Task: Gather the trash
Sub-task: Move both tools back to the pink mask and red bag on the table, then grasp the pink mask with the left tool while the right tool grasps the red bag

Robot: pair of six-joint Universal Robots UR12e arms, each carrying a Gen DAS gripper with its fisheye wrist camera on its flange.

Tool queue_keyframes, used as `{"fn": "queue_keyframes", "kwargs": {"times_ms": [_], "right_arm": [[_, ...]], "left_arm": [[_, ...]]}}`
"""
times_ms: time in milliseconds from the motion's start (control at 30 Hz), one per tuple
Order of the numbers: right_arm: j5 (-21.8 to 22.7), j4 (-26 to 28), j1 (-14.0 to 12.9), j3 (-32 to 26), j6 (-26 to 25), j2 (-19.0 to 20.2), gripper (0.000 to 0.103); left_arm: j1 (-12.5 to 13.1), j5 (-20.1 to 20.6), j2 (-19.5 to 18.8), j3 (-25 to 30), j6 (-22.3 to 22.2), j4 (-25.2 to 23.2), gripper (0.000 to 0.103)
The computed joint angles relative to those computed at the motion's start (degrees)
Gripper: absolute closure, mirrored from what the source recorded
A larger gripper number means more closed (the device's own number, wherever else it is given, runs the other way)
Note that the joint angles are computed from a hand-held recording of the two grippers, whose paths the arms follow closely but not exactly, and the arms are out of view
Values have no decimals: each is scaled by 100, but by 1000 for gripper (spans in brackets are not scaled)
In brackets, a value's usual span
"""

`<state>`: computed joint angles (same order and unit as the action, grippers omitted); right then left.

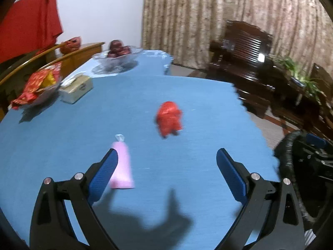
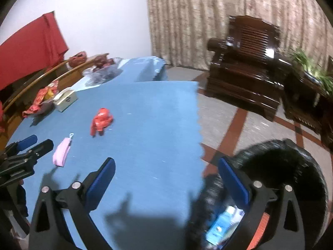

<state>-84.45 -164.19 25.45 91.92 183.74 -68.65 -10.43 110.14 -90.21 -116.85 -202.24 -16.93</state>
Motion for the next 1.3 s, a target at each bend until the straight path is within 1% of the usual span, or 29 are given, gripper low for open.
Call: {"fn": "queue_keyframes", "kwargs": {"times_ms": [133, 267, 467, 533, 567, 633, 700, 733, 767, 800, 833, 867, 900, 933, 967, 1033, 1100, 1300], "right_arm": [[59, -106, 146, -240, -179, 276, 6], [73, -145, 264, -439, -304, 516, 6], [109, -75, 373, -709, -321, 811, 6], [141, -26, 392, -788, -343, 885, 6], [150, -1, 404, -826, -354, 918, 6], [167, 32, 422, -887, -366, 973, 6], [180, 77, 436, -966, -383, 1033, 6], [189, 92, 435, -983, -392, 1044, 6], [198, 115, 437, -1017, -399, 1063, 6], [211, 135, 440, -1065, -414, 1093, 6], [211, 146, 446, -1103, -424, 1114, 6], [218, 154, 450, -1145, -452, 1137, 6], [224, 164, 456, -1187, -475, 1160, 6], [224, 172, 469, -1233, -489, 1187, 6], [246, 176, 470, -1261, -511, 1199, 6], [293, 194, 479, -1358, -550, 1246, 6], [327, 225, 499, -1465, -557, 1302, 6], [323, 406, 596, -1905, -657, 1564, 6]], "left_arm": [[208, 109, 30, -164, -164, -77, 10], [414, 73, -5, -295, -332, -183, 10], [538, -11, -127, -364, -405, -300, 11], [597, -111, -167, -372, -393, -328, 17], [638, -214, -188, -365, -396, -379, 22], [684, -334, -225, -361, -414, -418, 24], [739, -510, -254, -351, -413, -490, 30], [728, -480, -260, -346, -411, -490, 31], [734, -498, -262, -341, -394, -469, 34], [751, -549, -263, -346, -354, -419, 43], [743, -528, -269, -342, -351, -414, 48], [745, -529, -272, -338, -346, -408, 58], [763, -570, -269, -342, -337, -382, 65], [775, -606, -263, -347, -339, -363, 68], [795, -647, -260, -355, -327, -334, 74], [813, -687, -255, -360, -326, -306, 78], [821, -669, -251, -365, -356, -276, 85], [901, -539, -271, -301, -433, -138, 86]]}}
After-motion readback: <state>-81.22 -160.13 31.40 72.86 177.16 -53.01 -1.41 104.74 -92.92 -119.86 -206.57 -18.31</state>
